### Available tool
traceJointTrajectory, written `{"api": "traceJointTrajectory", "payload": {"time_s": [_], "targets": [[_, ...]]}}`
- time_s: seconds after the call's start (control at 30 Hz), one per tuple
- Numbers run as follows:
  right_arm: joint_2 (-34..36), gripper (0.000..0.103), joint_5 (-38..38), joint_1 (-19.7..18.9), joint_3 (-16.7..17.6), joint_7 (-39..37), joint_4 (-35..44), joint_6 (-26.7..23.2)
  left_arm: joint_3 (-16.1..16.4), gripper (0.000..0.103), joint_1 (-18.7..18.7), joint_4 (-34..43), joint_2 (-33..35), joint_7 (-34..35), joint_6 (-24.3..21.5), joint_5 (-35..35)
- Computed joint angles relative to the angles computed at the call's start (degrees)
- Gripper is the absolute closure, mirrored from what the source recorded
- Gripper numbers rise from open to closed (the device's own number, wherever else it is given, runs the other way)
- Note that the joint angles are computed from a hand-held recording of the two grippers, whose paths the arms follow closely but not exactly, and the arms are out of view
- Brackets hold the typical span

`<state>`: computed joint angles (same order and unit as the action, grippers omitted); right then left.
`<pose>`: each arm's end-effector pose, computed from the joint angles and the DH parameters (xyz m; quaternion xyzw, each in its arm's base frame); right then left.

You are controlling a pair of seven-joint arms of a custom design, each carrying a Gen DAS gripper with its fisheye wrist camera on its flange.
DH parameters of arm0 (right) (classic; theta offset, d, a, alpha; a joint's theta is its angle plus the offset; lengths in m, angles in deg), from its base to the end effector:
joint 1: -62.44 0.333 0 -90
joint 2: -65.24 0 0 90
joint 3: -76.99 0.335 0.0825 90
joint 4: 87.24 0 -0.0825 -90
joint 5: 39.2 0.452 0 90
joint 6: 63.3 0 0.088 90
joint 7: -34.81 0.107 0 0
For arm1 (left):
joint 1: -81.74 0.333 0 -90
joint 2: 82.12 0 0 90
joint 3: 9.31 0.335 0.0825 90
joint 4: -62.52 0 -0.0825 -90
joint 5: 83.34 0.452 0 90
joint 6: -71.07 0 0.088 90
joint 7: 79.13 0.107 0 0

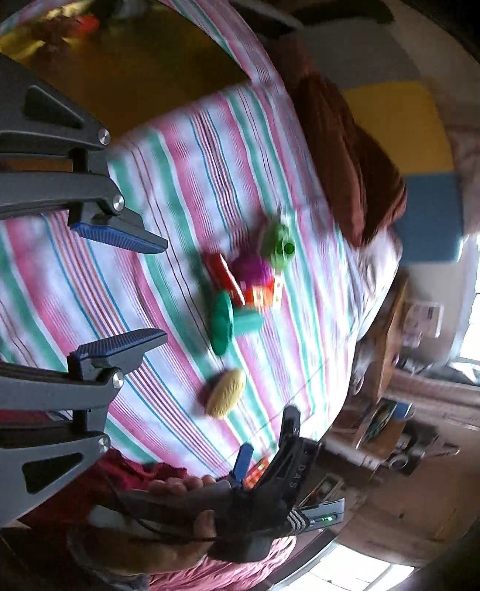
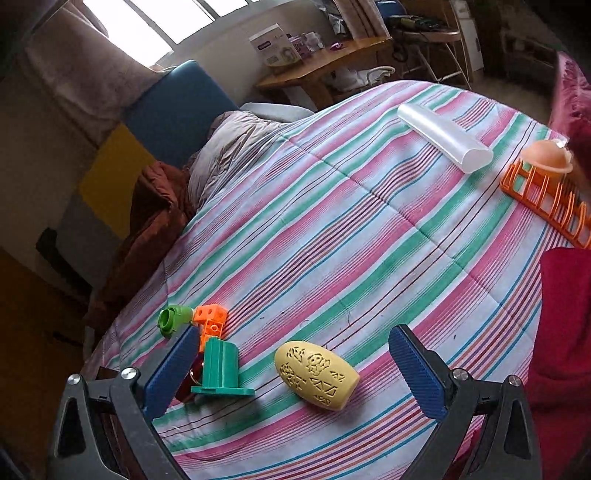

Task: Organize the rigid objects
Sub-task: 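Move the left tool to the pile and grasp the green stamp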

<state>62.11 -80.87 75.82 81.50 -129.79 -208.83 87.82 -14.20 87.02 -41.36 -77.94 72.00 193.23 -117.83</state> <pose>0.5938 0.2100 0.4807 -0.2705 0.8907 -0.1686 0.3240 0.6759 -0.0188 0.5247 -0.3613 0.8844 -0.2918 0.0466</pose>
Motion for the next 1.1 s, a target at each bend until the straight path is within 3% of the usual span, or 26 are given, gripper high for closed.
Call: {"api": "traceJointTrajectory", "payload": {"time_s": [0.3, 0.6, 0.67, 0.73, 0.83, 0.9, 1.0, 1.1], "targets": [[-0.33, 0.000, -1.16, -0.42, -0.06, 1.60, -0.62, 2.30, -3.21, 0.061, -3.44, 10.54, 8.83, -5.09, -6.21, 3.31], [-0.33, 0.000, -2.53, -0.95, -0.20, 3.36, -1.10, 5.30, -4.33, 0.061, -7.28, 20.60, 18.52, -14.62, -8.36, 13.72], [-0.35, 0.000, -2.74, -1.06, -0.21, 3.68, -1.23, 5.74, -4.64, 0.061, -7.89, 19.14, 18.11, -13.78, -4.00, 15.32], [-0.36, 0.000, -2.86, -1.12, -0.18, 3.83, -1.26, 5.71, -4.52, 0.064, -8.67, 21.54, 20.12, -16.08, -5.99, 17.50], [-0.52, 0.000, -2.92, -1.20, -0.17, 4.18, -1.50, 5.75, -5.05, 0.072, -8.75, 20.86, 20.37, -14.76, -6.48, 18.79], [-0.64, 0.000, -2.82, -1.27, -0.16, 4.40, -1.71, 5.53, -5.22, 0.073, -8.71, 17.11, 18.44, -12.35, -4.06, 19.51], [-0.72, 0.000, -2.31, -1.37, -0.20, 4.39, -2.01, 5.66, -5.73, 0.073, -7.23, 10.64, 14.22, -7.32, 0.13, 16.69], [-0.49, 0.000, -0.19, -1.32, -0.37, 2.67, -2.14, 6.07, -5.43, 0.073, -5.98, 6.95, 11.39, -4.17, 0.94, 13.58]]}}
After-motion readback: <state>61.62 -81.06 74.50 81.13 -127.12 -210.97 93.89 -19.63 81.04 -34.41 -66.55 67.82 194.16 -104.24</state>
